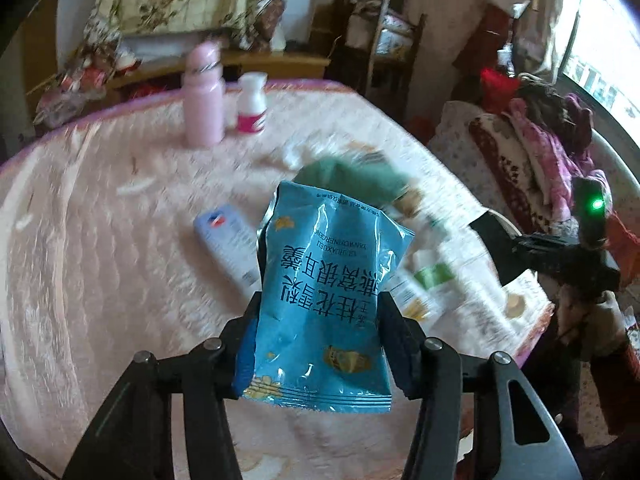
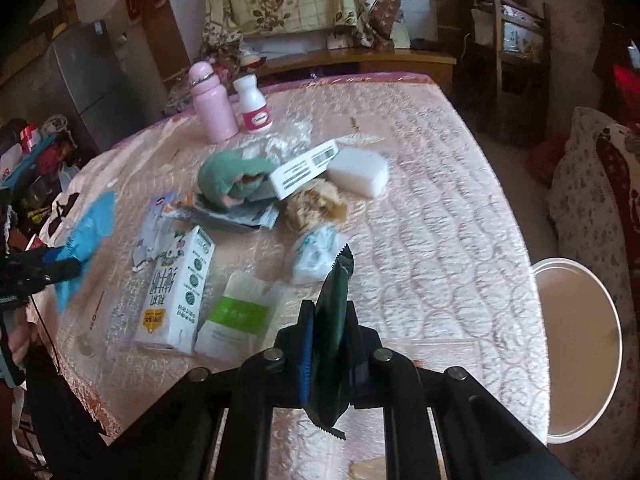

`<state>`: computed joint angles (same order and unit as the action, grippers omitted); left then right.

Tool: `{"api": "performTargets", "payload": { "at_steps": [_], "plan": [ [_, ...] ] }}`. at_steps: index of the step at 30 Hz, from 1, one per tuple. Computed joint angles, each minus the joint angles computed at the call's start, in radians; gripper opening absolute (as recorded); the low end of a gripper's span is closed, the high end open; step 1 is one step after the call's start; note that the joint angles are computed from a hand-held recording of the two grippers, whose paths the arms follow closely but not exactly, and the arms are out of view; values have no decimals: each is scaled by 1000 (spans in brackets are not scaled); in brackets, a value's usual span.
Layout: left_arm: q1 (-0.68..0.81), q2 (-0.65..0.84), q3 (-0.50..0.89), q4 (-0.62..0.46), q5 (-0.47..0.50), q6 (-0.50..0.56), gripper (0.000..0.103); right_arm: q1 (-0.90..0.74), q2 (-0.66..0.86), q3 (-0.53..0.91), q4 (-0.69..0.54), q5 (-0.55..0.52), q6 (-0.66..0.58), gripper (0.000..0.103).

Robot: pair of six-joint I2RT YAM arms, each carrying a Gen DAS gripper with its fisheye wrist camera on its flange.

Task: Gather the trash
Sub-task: 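Open the right tool over the white bucket while the left tool drops the blue bag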

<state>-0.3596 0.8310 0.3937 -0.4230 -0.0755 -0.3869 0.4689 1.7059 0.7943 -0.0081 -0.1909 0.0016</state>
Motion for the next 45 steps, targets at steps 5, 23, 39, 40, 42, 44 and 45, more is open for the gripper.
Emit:
{"api": "performTargets", "payload": {
  "at_steps": [5,23,39,40,42,44,45],
  "plan": [
    [-165,209,115,127,-62,-74,56,-62,-22,-21,-1,-1,-19,14],
    [-423,1101,861,255,-48,-196,56,-521,-19,-35,10,-72,-134,14],
    [-475,1540,1415,93,4,-239,77,-783,274,208,-11,-120,-105,17],
    [-473,1539,1409,100,6,-243,78,-785,288,220,-21,-128,-101,17],
    [-468,1532,1393,114,3,-257,78,-789,311,239,-38,-145,-100,19],
    [-465,1511,1364,127,5,-269,78,-793,317,245,-44,-153,-99,19],
    [-465,1500,1348,134,2,-270,78,-794,307,233,-37,-156,-98,19]
  ]
}}
